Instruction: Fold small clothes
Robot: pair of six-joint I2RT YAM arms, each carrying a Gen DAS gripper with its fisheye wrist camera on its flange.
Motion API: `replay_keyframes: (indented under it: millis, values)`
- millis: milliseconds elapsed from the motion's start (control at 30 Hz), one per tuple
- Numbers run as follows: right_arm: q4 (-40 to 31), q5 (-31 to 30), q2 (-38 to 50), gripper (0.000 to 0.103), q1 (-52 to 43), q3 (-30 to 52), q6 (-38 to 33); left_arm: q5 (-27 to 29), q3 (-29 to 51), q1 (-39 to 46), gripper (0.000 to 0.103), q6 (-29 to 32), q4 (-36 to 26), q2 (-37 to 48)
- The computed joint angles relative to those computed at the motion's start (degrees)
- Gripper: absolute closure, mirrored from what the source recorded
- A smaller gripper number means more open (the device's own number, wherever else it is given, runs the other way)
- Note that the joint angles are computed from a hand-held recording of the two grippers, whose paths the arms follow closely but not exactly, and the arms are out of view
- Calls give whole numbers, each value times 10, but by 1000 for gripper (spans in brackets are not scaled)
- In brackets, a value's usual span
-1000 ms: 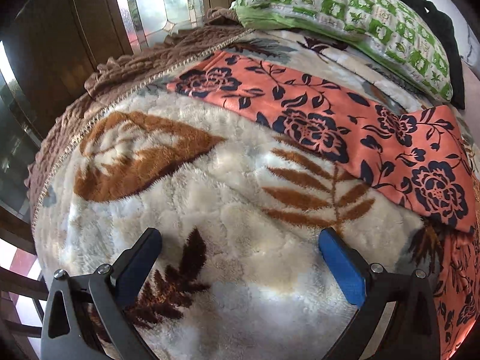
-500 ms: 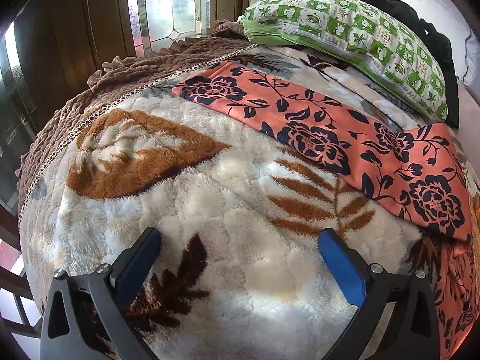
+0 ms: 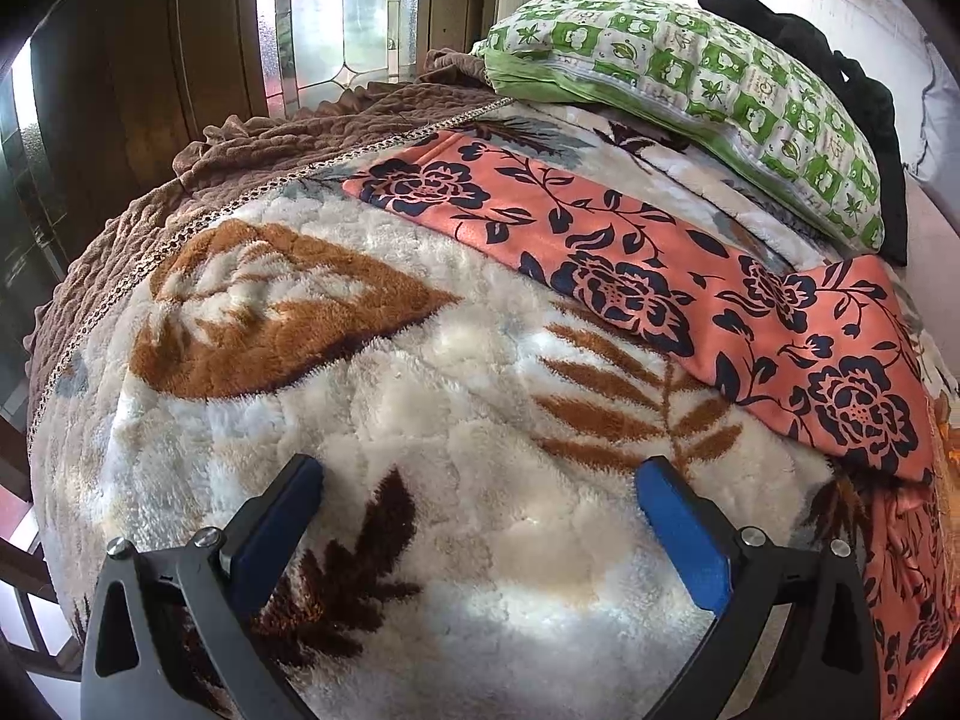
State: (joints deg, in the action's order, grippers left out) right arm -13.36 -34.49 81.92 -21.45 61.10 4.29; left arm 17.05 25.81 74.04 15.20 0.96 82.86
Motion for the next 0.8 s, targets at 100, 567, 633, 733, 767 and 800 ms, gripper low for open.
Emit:
replay_keyframes:
  millis: [100,567,633,733,767,800]
  values:
    - [48,64,-92,97,175,-107,38,1,0,1,0,0,0,0]
    - [75,89,-25,16,253,-305,26,-7,-4,-6,0,-2,3,-3]
    - [32,46,-53,16,170,-312,2,-12,-7,-11,0,-4,7,-4]
    - [-41,-47,-56,16,36,-321,-56,-9,-5,-8,0,-1,4,-2]
    - [-60,-70,-56,16,-4,-330,-77,-5,-3,-5,0,0,3,-1]
    - [-81,-84,-52,16,-40,-336,-100,-3,-2,-3,0,0,2,-1]
